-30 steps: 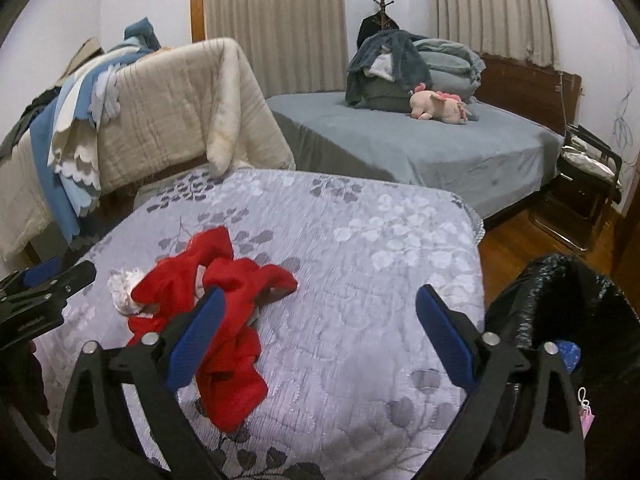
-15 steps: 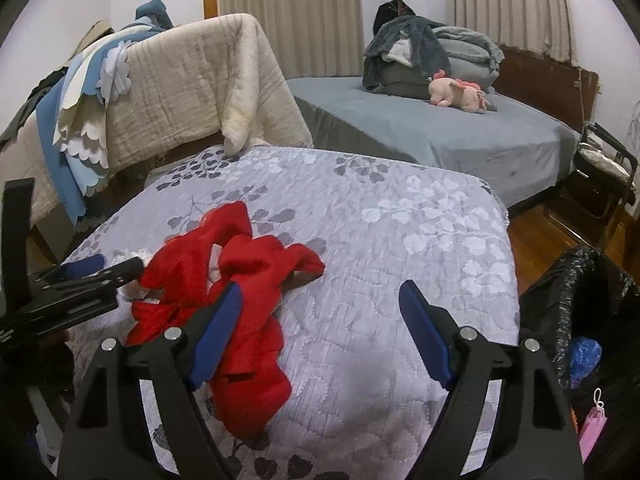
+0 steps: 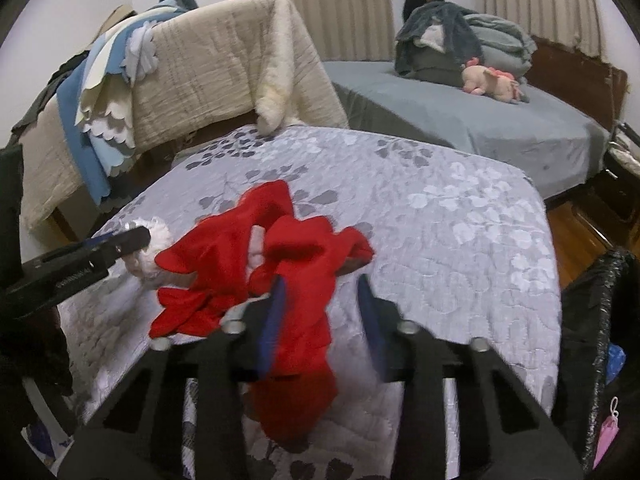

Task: Collect trash
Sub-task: 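Grasp the white tissue with the left gripper while the right grasps the red cloth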

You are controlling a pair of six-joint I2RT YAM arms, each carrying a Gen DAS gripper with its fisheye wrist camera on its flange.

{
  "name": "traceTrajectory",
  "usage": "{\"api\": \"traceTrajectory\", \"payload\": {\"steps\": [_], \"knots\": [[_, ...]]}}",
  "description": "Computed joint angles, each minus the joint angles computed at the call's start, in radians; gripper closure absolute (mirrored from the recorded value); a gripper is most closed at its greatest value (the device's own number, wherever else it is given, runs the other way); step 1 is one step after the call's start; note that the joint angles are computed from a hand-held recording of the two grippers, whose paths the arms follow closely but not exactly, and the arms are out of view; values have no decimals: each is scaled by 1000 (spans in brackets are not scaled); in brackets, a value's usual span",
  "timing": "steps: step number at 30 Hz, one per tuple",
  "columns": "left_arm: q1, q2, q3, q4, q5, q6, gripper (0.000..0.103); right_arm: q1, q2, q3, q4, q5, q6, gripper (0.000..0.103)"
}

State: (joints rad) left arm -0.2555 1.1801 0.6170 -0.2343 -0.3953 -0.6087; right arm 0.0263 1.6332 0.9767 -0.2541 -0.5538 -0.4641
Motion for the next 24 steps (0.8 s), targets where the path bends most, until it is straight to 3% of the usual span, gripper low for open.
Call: {"api": "traceTrajectory", "payload": {"steps": [4, 11, 14, 16, 24], "knots": [[-37, -45, 9, -42, -28, -14, 77, 5, -16, -3, -15, -13, -15, 95], [-71, -32, 17, -58, -51, -24, 74, -18, -34, 9, -34, -36, -19, 95], [-57, -22, 7, -49, -33, -36, 66, -27, -27, 12, -29, -26, -17, 95], [-56, -10, 5, -43, -36, -34, 49, -29, -14, 16, -27, -18, -13, 95], [-24, 68, -7, 6, 5, -15, 48, -21, 4, 19, -17, -12, -11, 95]]}}
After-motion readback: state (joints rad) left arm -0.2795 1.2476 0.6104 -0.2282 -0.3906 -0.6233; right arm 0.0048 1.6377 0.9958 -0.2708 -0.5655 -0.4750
